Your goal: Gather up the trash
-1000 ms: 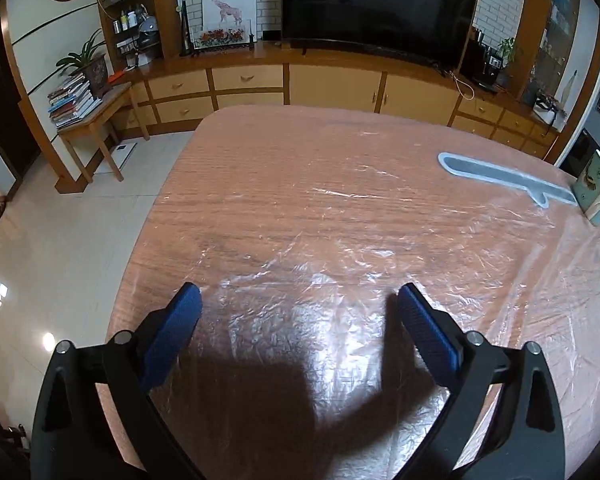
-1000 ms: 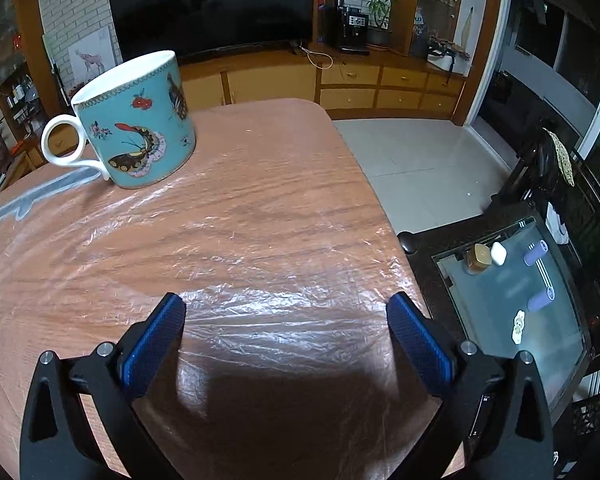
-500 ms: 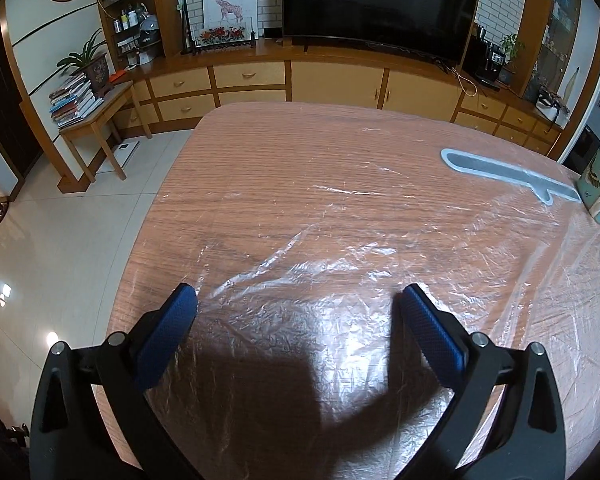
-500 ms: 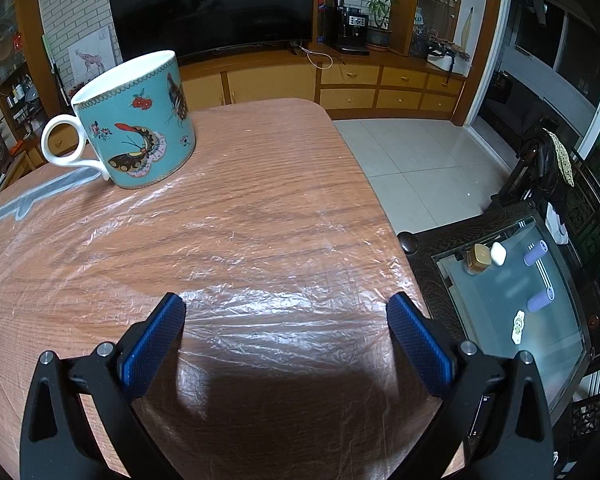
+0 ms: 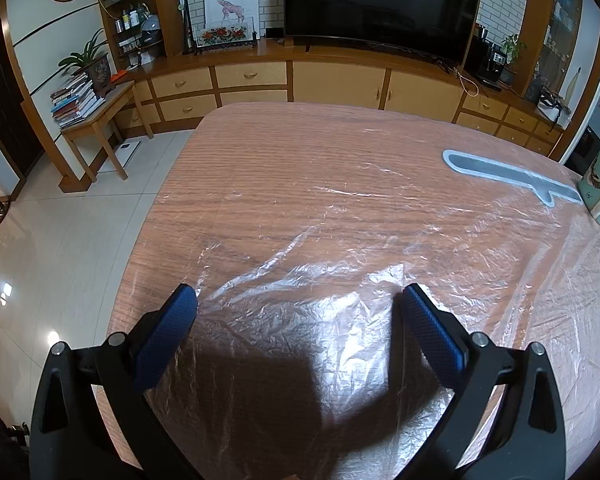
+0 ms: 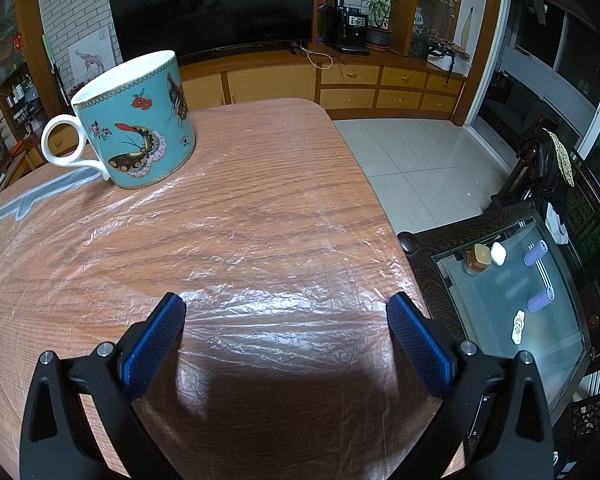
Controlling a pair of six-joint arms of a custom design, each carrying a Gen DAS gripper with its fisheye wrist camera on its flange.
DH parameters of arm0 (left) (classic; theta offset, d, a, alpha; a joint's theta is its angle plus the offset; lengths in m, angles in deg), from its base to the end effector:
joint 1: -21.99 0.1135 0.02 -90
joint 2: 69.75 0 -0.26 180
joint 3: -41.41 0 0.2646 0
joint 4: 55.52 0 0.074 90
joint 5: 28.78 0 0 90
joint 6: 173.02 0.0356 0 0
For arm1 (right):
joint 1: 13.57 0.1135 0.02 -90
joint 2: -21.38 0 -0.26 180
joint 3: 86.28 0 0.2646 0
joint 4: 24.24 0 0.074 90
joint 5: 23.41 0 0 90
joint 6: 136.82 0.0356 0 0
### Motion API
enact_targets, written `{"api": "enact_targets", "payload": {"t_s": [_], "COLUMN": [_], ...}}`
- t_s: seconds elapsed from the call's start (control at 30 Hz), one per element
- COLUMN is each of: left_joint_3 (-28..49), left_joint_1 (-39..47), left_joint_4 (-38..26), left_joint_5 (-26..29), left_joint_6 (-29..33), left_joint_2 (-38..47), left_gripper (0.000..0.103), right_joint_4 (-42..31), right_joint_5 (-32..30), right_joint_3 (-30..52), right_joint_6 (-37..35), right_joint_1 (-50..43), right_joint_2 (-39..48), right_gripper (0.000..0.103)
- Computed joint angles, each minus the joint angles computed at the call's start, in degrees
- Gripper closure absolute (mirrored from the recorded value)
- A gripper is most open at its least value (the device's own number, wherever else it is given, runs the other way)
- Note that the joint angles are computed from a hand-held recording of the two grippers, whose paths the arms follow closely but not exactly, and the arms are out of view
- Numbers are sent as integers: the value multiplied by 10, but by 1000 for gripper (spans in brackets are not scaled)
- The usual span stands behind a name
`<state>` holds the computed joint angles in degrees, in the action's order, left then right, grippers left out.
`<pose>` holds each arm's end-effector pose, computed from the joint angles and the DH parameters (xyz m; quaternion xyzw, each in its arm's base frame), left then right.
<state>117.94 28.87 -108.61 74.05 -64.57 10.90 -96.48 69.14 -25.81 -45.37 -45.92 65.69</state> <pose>0.2993 0.0282 0.2596 0.1275 0.9453 -0.0431 0.2972 0.1252 -0.0812 0.2778 0.2842 0.9131 -0.0982 0.2754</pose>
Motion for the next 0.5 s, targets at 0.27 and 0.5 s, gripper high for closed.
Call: {"api": "enact_targets", "payload": {"t_s": [0.27, 0.5], "left_joint_3": [6, 7], "left_joint_1": [10, 12], "left_joint_4": [0, -1], "left_joint_5": [4, 4], "left_joint_6": [6, 8], "left_joint_2": [7, 8], "left_gripper": [1, 1], "right_joint_4": [0, 0], "right_joint_5": [-1, -1], "right_joint_3": [-1, -1], "right_joint_6": [-1, -2], "right_joint_1": [-2, -2], "right_joint_2": [-1, -1], "right_gripper": [4, 4]}}
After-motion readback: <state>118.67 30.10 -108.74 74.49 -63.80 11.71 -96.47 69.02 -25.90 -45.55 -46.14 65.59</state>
